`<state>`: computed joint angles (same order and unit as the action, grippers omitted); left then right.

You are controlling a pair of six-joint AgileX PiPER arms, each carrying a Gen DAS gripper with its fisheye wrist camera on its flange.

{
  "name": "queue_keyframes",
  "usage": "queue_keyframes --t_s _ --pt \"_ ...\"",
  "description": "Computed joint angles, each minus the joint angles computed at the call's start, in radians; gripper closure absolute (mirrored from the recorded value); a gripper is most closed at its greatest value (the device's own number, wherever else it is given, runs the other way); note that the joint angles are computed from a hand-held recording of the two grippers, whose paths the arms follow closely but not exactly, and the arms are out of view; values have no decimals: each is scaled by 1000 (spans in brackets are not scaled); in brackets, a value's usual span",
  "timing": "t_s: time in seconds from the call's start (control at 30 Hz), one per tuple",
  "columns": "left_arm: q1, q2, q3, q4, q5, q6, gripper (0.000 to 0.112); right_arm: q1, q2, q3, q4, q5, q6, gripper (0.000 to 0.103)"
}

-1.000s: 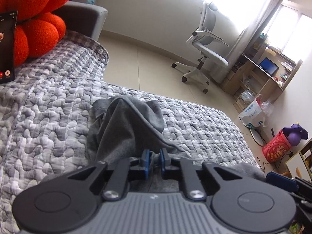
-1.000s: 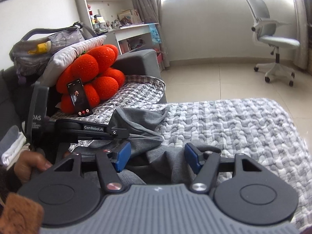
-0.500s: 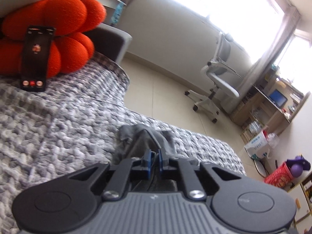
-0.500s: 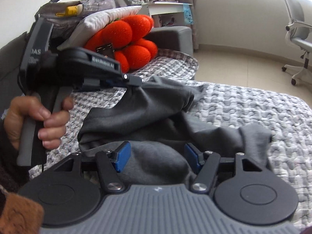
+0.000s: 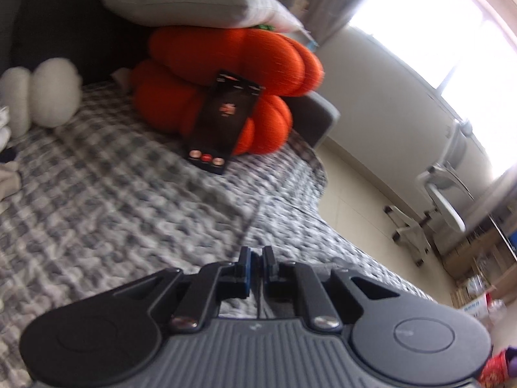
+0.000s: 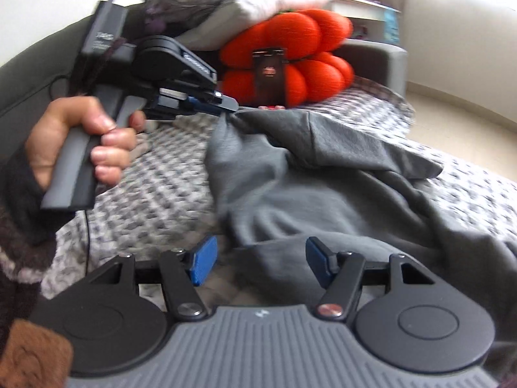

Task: Fold clothes
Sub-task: 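Lift the shirt with both grippers and shake it out above the bed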

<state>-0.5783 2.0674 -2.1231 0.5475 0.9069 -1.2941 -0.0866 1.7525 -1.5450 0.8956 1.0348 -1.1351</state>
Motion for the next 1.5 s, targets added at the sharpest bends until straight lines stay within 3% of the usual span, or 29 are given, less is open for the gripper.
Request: queue_keyframes --t_s 0.23,0.37,0.5,0.6,0.73,0.9,0.93,1.07,1.37,1.5 --pt "24 8 6 7 48 -39 107 37 27 -22 34 82 -65 53" --pt "27 19 -1 -3 43 -29 107 63 29 -24 21 98 -81 54" --pt "35 10 30 -6 6 -37 107 105 31 -6 -50 30 -67 54" --pt "47 5 50 -18 -24 -41 107 142 12 49 -109 -87 -82 54" --pt "57 15 47 -30 -40 -34 107 170 13 87 -164 -217 -105 62" --pt "65 36 23 -45 -40 -21 107 167 3 125 -119 -254 -195 62" --pt "65 41 16 -47 -38 -20 107 170 0 137 -114 -271 -213 64" --pt "66 47 9 -48 -35 -17 107 187 -5 166 -109 -350 -230 99" --pt "68 5 74 -42 -90 -48 107 52 -34 99 54 -172 -157 101" --pt "61 -12 100 -23 -139 -72 107 -26 -51 90 156 -145 -160 101"
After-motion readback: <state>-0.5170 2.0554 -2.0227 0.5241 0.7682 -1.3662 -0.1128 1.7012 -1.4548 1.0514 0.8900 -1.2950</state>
